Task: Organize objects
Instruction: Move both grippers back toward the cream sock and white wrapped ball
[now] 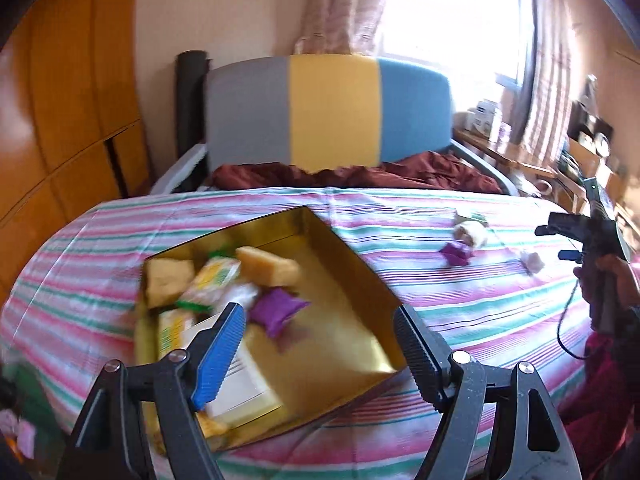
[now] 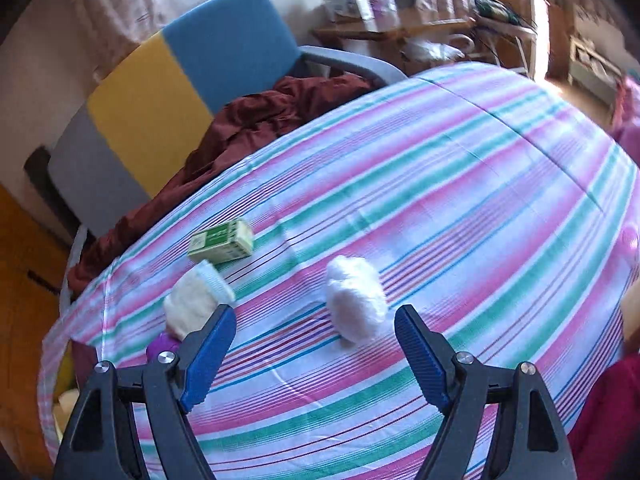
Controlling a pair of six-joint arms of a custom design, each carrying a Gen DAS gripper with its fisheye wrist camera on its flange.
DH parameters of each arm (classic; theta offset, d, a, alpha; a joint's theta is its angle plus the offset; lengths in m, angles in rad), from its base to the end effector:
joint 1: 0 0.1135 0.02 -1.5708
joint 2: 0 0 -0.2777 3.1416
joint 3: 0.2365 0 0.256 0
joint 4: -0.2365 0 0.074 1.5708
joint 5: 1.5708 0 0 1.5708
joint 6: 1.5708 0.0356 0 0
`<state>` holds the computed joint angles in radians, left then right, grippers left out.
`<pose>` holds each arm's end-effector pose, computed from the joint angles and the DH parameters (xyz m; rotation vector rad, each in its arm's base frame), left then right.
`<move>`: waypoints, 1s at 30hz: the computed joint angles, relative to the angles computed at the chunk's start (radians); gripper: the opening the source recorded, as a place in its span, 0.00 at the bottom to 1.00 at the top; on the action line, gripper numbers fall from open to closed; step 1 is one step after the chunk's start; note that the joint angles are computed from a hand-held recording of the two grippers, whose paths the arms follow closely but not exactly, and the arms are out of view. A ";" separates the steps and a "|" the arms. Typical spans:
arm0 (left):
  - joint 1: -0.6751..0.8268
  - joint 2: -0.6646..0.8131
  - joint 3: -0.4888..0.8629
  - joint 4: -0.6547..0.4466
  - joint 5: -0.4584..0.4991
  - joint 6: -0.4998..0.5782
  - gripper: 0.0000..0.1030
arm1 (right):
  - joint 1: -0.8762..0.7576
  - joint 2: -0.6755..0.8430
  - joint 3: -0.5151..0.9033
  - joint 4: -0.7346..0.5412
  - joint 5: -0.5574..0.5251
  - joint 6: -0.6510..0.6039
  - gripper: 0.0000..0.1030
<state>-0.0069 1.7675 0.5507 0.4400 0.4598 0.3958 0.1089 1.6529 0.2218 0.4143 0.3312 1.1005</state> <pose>0.2922 -0.0178 0.0990 0.6696 2.1711 -0.3360 0.1936 0.0095 0.0606 1.2956 2.1453 0.0604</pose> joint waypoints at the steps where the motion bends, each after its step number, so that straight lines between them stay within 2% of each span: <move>1: -0.033 0.005 0.006 -0.002 -0.010 -0.006 0.77 | -0.021 0.000 -0.012 0.004 -0.006 0.018 0.81; 6: -0.216 0.055 0.061 -0.023 -0.073 -0.058 0.77 | -0.042 0.066 0.006 0.030 -0.097 0.001 0.81; 11: -0.365 0.122 0.136 -0.067 -0.139 -0.079 0.77 | 0.082 0.068 0.107 -0.108 -0.008 -0.055 0.81; 14: -0.433 0.169 0.187 -0.087 -0.186 -0.080 0.77 | 0.119 0.065 0.134 -0.142 0.028 -0.082 0.81; 21: -0.521 0.296 0.369 -0.215 -0.250 -0.102 0.77 | 0.076 0.025 0.080 -0.086 -0.014 -0.066 0.81; 30: -0.574 0.454 0.613 -0.359 -0.295 -0.153 0.77 | -0.043 0.024 -0.019 0.072 -0.124 -0.003 0.81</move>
<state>-0.5806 2.2216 1.1637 0.0807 0.1646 0.2426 0.0659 1.6766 0.2023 0.4861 0.2075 1.0971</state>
